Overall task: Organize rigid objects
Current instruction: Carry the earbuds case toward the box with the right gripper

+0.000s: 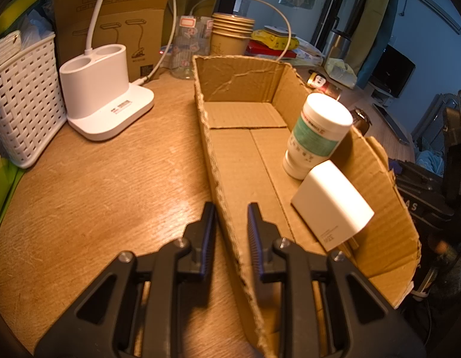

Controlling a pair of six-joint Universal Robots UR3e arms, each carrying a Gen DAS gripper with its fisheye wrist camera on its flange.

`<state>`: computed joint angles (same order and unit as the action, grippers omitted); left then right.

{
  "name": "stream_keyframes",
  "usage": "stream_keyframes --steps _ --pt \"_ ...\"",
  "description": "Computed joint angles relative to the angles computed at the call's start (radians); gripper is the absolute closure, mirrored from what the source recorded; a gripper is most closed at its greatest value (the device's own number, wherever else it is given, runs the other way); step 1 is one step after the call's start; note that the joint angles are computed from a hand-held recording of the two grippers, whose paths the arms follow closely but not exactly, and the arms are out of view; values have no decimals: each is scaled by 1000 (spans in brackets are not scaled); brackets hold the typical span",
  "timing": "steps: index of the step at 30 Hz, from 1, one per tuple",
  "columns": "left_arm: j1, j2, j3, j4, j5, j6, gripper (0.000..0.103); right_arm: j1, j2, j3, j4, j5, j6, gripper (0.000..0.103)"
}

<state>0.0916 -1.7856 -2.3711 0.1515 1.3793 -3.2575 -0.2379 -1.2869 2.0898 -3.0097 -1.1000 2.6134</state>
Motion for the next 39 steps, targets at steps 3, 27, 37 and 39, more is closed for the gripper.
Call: stream_keyframes --steps 3,27,37,39 --pt "0 0 0 0 0 0 79 -6 -12 11 2 22 -3 53" --pt "-2 0 1 -1 2 -1 79 -35 -344 187 46 273 -63 53" --pt "-2 0 1 -1 2 -2 79 45 -374 217 53 276 -87 53" --pt "-3 0 1 -1 2 -2 79 68 -368 217 50 268 -92 53"
